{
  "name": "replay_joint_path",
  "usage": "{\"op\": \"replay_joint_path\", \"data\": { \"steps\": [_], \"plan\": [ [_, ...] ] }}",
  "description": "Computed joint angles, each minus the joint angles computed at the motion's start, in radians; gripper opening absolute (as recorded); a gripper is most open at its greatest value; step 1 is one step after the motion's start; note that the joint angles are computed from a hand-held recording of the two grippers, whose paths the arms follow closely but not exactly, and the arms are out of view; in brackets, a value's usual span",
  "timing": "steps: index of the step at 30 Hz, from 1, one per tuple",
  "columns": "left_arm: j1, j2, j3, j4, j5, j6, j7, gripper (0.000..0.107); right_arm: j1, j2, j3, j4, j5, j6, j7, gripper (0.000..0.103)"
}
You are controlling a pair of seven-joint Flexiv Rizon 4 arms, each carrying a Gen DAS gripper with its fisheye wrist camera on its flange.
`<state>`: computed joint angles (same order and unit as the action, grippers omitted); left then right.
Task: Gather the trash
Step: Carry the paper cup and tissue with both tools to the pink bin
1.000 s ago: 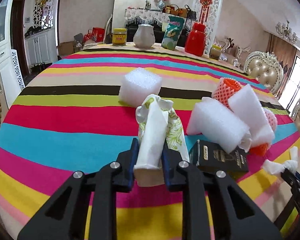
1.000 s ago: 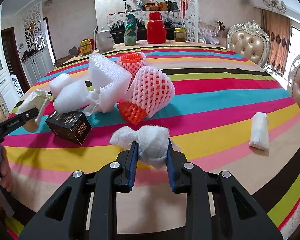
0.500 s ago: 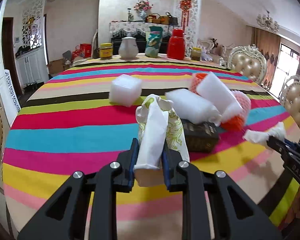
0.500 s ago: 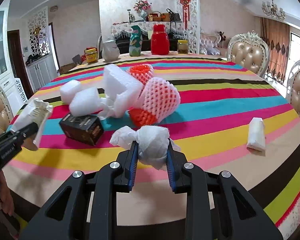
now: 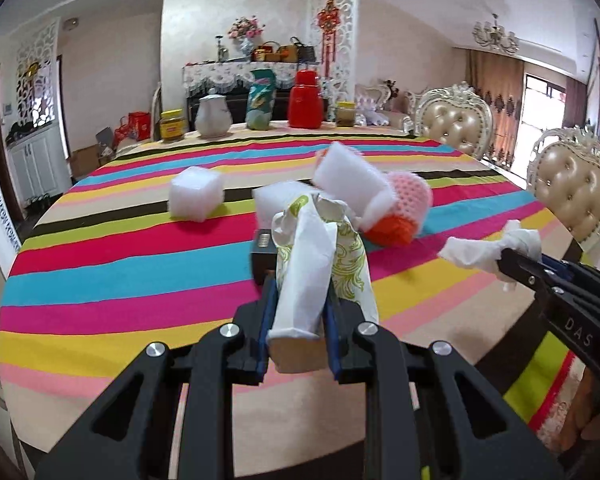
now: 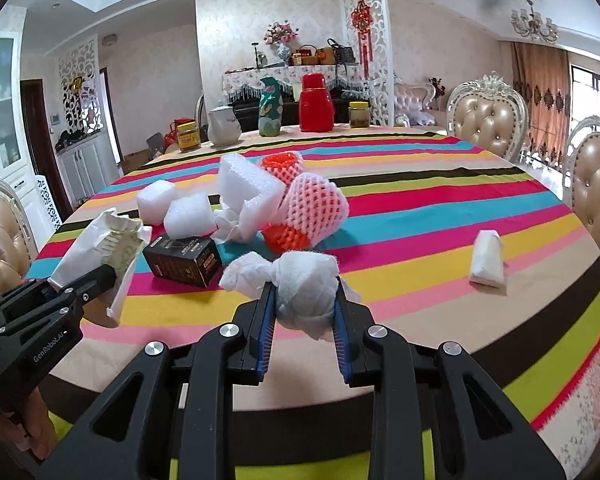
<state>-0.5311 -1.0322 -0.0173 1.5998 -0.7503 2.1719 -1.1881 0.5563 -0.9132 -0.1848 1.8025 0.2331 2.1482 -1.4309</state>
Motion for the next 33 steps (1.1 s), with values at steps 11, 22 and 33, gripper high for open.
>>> {"op": "replay_joint_path", "data": {
  "steps": [11,22,33],
  "plan": [
    [-0.055,-0.021,0.005,-0.047,0.004,-0.017,0.048,0.022,-0.06,0.033,0.045,0.095,0.007,0.084,-0.009,0.026],
    [-0.112,-0.064,0.027,-0.154,0.012,-0.104,0.101,0.022,-0.132,0.048,0.068,0.169,0.045,0.166,-0.01,0.027],
    [-0.185,-0.139,0.067,-0.333,0.13,-0.248,0.095,0.022,-0.216,0.059,0.084,0.276,0.103,0.269,0.024,0.027]
  ]
}}
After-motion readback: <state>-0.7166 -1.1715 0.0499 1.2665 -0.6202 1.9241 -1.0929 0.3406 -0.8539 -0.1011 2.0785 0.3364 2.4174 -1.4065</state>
